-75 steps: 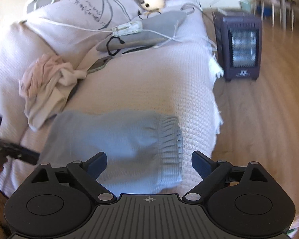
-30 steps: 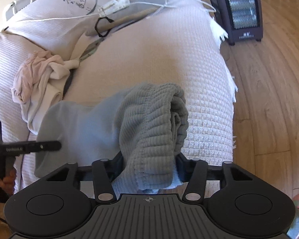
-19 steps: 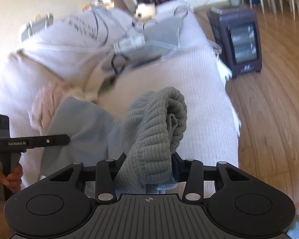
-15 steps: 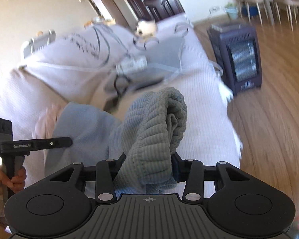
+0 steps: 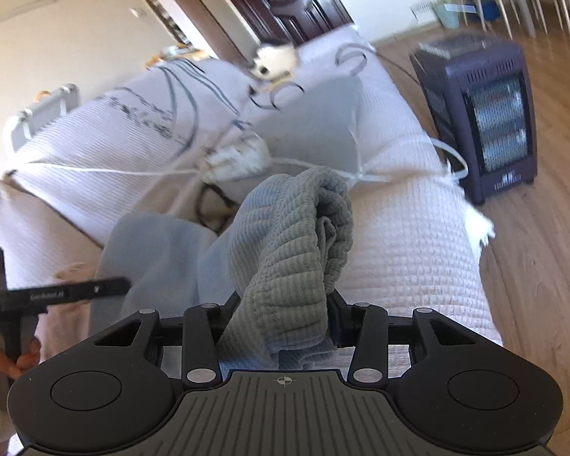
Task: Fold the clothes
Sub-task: 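Lift the sweatshirt with the right gripper while the left gripper lifts its other end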
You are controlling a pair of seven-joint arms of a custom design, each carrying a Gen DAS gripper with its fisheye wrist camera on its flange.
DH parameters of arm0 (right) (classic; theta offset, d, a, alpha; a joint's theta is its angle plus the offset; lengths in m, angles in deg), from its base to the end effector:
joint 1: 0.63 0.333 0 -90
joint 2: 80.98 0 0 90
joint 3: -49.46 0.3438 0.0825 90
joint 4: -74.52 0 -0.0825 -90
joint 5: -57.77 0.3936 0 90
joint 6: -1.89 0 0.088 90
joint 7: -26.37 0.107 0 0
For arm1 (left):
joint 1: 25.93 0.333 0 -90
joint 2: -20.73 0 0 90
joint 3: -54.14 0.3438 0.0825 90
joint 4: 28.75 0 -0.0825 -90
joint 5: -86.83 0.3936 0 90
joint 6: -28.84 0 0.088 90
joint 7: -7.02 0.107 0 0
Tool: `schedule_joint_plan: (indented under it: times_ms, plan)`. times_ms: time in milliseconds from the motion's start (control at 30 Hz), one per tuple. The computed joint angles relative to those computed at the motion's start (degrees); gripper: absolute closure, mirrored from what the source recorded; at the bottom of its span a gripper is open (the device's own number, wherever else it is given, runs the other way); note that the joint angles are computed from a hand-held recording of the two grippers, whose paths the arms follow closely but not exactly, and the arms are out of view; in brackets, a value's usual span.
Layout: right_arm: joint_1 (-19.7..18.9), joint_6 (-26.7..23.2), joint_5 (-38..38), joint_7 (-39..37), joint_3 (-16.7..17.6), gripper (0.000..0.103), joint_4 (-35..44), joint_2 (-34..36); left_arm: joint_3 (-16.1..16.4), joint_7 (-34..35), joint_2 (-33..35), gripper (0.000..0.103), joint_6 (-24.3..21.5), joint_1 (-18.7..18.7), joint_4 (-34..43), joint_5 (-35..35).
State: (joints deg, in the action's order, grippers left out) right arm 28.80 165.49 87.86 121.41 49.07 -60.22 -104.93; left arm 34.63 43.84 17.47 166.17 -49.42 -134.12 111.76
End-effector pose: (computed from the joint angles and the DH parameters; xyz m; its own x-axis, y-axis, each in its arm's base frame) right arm 0.4234 0.2034 0.6166 0.1998 -0.8251 -0.5285 -0.7432 0.2239 -0.6304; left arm 0.4371 -0.4107 0.6411 -0.1098 -0.9835 0.1441 -0.7652 -0.0089 -0.6437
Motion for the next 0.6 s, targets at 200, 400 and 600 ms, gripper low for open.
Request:
schedule_joint_plan:
  times_ms: [200, 400, 600]
  plan:
    - [-2.0, 0.2, -0.1, 1.0, 0.1, 0.046, -3.1, 0.2, 0.3, 3.3, 3.2, 0.077, -9.6, -1.0, 2.3, 3.2]
    - [-12.1, -4.1, -15.6, 10.9, 6.7, 0.038, -5.0, -6.0, 0.2, 4.5, 1.3, 0.068, -14.2, -2.0, 2.0, 6.5]
    - [-14.2, -5.6, -24.7, 13.9, 8.5, 0.038, -2.8, -8.5, -1.2, 6.3, -3.8, 0.064, -10.2, -1.8, 0.0, 6.2]
